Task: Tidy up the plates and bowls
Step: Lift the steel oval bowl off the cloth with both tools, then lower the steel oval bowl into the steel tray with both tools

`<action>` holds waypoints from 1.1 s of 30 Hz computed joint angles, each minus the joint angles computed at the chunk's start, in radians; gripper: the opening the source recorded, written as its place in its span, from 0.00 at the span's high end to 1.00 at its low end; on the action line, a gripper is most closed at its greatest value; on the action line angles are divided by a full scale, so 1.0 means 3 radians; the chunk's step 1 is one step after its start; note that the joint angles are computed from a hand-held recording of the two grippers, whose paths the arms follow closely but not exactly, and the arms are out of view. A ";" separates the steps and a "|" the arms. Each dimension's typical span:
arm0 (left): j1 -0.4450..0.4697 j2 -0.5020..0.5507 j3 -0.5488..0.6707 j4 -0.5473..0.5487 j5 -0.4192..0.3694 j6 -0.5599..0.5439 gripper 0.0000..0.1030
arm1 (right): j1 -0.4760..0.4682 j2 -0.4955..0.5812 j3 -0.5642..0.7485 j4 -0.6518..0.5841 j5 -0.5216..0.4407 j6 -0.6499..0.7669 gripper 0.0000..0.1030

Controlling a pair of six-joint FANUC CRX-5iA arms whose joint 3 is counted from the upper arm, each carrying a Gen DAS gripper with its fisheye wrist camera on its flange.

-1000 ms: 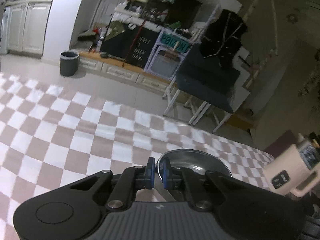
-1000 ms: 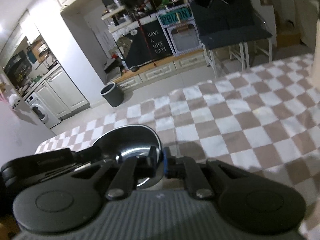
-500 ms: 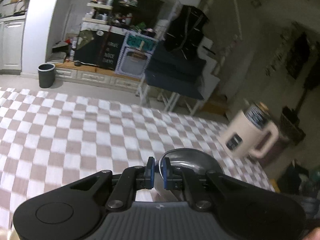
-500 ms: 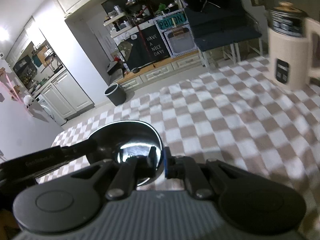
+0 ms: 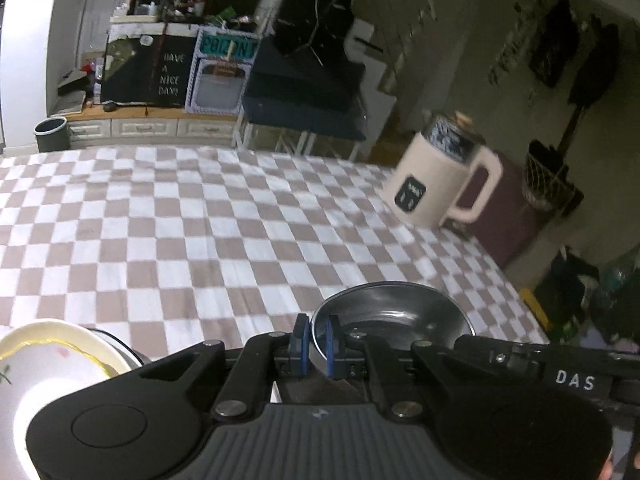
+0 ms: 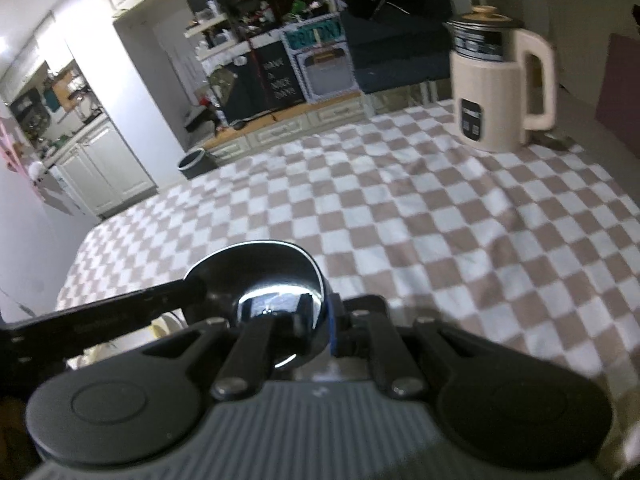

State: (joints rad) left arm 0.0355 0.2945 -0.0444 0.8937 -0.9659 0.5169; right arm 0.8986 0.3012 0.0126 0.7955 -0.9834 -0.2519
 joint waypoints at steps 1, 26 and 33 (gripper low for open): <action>-0.0012 0.0000 -0.0003 -0.0038 0.0009 0.0004 0.92 | 0.0018 0.0014 0.0035 -0.0095 -0.0077 0.0077 0.90; -0.0207 0.0279 0.0297 -0.0667 0.0009 0.0405 0.88 | -0.0168 0.0625 0.0935 -0.1117 -0.0574 0.1153 0.85; -0.0219 0.0301 0.0316 -0.0697 0.0023 0.0415 0.86 | -0.0129 0.0613 0.0913 -0.1184 -0.0599 0.1186 0.82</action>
